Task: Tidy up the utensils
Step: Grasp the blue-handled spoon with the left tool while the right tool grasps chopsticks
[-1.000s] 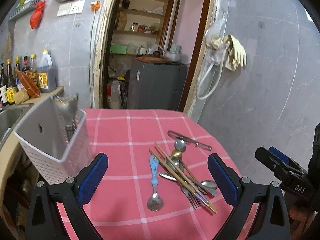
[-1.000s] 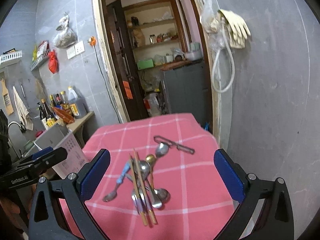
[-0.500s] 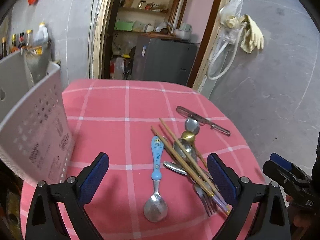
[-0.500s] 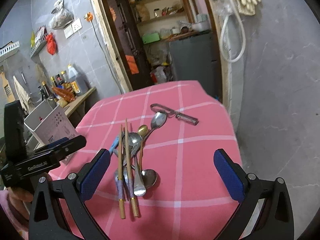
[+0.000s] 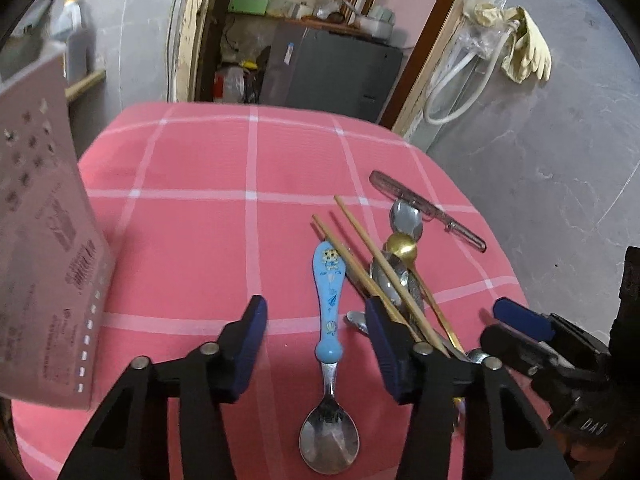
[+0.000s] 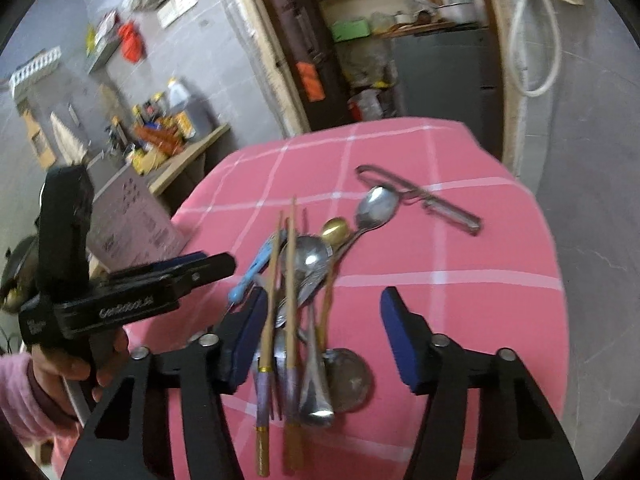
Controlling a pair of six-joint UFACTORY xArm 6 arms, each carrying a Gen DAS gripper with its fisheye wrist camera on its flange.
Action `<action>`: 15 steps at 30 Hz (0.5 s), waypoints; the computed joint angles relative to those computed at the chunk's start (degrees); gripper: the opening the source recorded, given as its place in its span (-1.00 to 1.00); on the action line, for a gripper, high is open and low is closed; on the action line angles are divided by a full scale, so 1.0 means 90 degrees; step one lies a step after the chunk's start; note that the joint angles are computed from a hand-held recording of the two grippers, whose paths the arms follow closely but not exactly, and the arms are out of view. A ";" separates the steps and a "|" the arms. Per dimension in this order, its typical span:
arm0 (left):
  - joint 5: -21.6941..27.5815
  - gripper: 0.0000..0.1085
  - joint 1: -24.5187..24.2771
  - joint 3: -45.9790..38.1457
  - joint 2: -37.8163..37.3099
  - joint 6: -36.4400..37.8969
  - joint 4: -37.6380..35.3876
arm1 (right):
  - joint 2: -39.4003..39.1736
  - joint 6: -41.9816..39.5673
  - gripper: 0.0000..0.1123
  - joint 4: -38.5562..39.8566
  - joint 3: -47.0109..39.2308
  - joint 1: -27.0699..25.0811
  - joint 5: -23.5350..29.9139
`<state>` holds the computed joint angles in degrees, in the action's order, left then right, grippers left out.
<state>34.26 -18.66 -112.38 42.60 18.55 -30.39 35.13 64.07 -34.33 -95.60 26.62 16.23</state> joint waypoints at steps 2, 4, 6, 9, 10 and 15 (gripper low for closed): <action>0.0261 -0.30 0.0032 -0.0283 0.0179 -0.0106 0.0037 | 0.0219 -0.0730 -0.29 0.0653 -0.0273 0.0067 0.0125; 0.0389 -0.35 0.0047 -0.0453 0.0290 -0.0158 0.0045 | 0.0332 -0.1170 -0.36 0.1063 -0.0418 0.0105 0.0187; 0.0464 -0.36 0.0052 -0.0566 0.0369 -0.0202 0.0050 | 0.0426 -0.1547 -0.38 0.1398 -0.0553 0.0132 0.0259; 0.0511 -0.36 0.0045 -0.0634 0.0422 -0.0241 0.0059 | 0.0501 -0.1914 -0.38 0.1707 -0.0681 0.0158 0.0339; 0.0516 -0.36 0.0042 -0.0634 0.0427 -0.0248 0.0052 | 0.0561 -0.2046 -0.38 0.1805 -0.0785 0.0174 0.0415; 0.0558 -0.42 0.0052 -0.0654 0.0461 -0.0288 0.0027 | 0.0856 -0.2550 -0.43 0.2123 -0.1290 0.0228 0.0763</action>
